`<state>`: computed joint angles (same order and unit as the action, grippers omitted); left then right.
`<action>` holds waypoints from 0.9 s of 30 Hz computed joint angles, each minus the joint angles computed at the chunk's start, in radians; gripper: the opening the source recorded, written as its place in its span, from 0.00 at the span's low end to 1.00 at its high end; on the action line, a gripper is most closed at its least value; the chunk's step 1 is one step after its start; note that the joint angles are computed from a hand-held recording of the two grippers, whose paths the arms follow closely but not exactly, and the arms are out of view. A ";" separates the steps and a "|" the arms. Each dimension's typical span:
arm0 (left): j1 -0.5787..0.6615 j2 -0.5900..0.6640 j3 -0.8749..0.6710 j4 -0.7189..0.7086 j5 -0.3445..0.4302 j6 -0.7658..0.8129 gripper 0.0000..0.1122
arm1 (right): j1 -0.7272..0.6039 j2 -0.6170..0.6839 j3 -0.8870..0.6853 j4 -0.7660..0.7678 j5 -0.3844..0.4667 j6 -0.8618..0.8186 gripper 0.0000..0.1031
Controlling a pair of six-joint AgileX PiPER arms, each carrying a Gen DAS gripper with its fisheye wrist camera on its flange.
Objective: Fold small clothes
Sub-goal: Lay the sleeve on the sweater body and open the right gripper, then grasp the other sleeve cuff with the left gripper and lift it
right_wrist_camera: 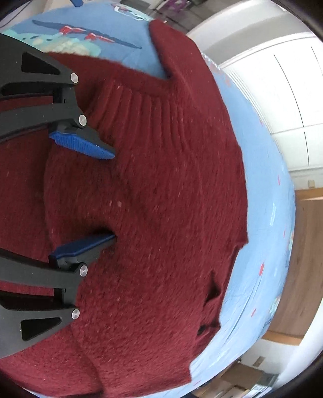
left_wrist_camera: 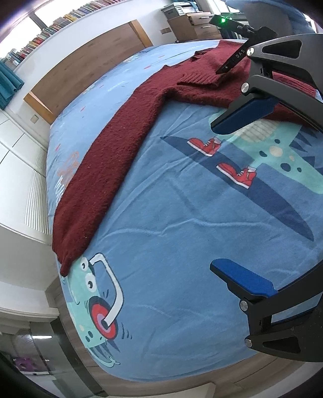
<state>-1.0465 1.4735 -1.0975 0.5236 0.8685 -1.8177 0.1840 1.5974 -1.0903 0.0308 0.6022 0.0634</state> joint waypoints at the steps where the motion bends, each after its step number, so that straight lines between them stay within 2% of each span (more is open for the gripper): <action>1: 0.000 -0.002 0.000 0.007 0.003 -0.007 0.88 | 0.003 0.003 -0.009 0.017 0.005 -0.015 0.62; 7: 0.032 -0.026 0.018 0.028 -0.014 -0.010 0.88 | -0.038 -0.054 0.006 0.179 0.027 -0.180 0.62; 13: 0.132 -0.047 0.038 -0.018 -0.059 0.095 0.88 | -0.050 -0.128 0.030 0.141 0.036 -0.150 0.62; 20: 0.279 -0.060 0.063 -0.050 -0.171 0.181 0.88 | -0.086 -0.229 0.092 0.132 0.084 -0.157 0.62; 27: 0.443 -0.048 0.128 -0.202 -0.373 0.351 0.87 | -0.125 -0.265 0.129 0.110 0.111 -0.138 0.62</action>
